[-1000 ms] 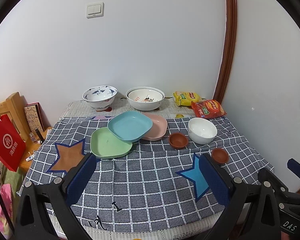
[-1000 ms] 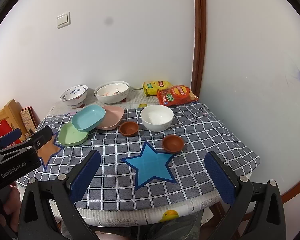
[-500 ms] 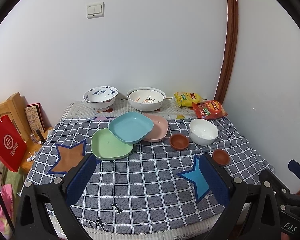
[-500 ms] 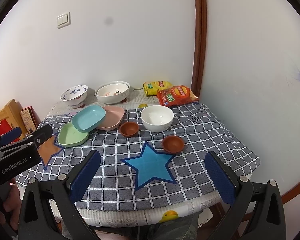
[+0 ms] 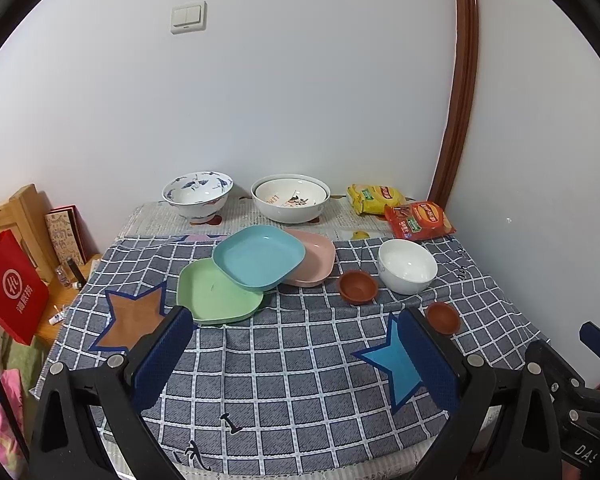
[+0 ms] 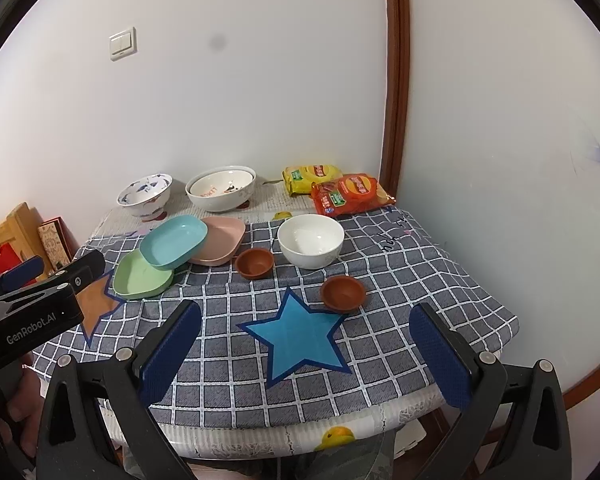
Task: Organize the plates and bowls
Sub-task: 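Move both grippers toward the rim of the light blue plate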
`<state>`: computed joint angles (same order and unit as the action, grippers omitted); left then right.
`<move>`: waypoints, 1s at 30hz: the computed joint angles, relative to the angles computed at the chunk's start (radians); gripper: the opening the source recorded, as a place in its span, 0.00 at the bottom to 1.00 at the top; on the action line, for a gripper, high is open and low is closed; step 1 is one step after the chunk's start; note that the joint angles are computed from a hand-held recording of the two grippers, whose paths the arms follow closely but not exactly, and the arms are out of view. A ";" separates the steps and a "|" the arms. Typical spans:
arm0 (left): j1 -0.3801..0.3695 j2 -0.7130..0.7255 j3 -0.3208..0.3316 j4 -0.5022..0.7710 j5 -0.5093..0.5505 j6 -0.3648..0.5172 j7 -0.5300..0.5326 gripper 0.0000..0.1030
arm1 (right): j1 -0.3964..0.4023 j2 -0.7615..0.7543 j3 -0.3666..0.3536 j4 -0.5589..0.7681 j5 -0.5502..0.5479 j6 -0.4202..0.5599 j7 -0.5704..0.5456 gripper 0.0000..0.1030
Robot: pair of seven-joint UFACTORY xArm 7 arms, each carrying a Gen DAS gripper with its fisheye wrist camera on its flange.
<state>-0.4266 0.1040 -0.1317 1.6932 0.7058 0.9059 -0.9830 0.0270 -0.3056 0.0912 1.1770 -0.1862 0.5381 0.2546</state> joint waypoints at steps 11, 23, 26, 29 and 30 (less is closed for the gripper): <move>0.024 0.072 0.032 0.036 -0.095 -0.029 0.054 1.00 | 0.010 0.105 -0.015 0.048 0.019 -0.027 -0.002 1.00; 0.057 0.183 0.086 0.124 -0.221 -0.022 0.153 0.98 | 0.037 0.265 -0.033 0.189 0.041 0.000 0.010 1.00; 0.070 0.213 0.099 0.153 -0.252 -0.016 0.176 0.97 | 0.051 0.322 -0.037 0.259 0.077 0.047 -0.026 0.98; 0.082 0.243 0.109 0.182 -0.281 -0.013 0.201 0.96 | 0.069 0.374 -0.039 0.316 0.044 0.069 -0.009 0.98; 0.085 0.253 0.113 0.193 -0.289 -0.011 0.210 0.96 | 0.075 0.390 -0.041 0.333 0.034 0.076 -0.004 0.98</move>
<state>-0.3415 0.3568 -0.0190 1.8859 0.4166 0.8952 -0.7732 0.1018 0.0847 0.0505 1.5104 -0.1526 0.6138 0.2503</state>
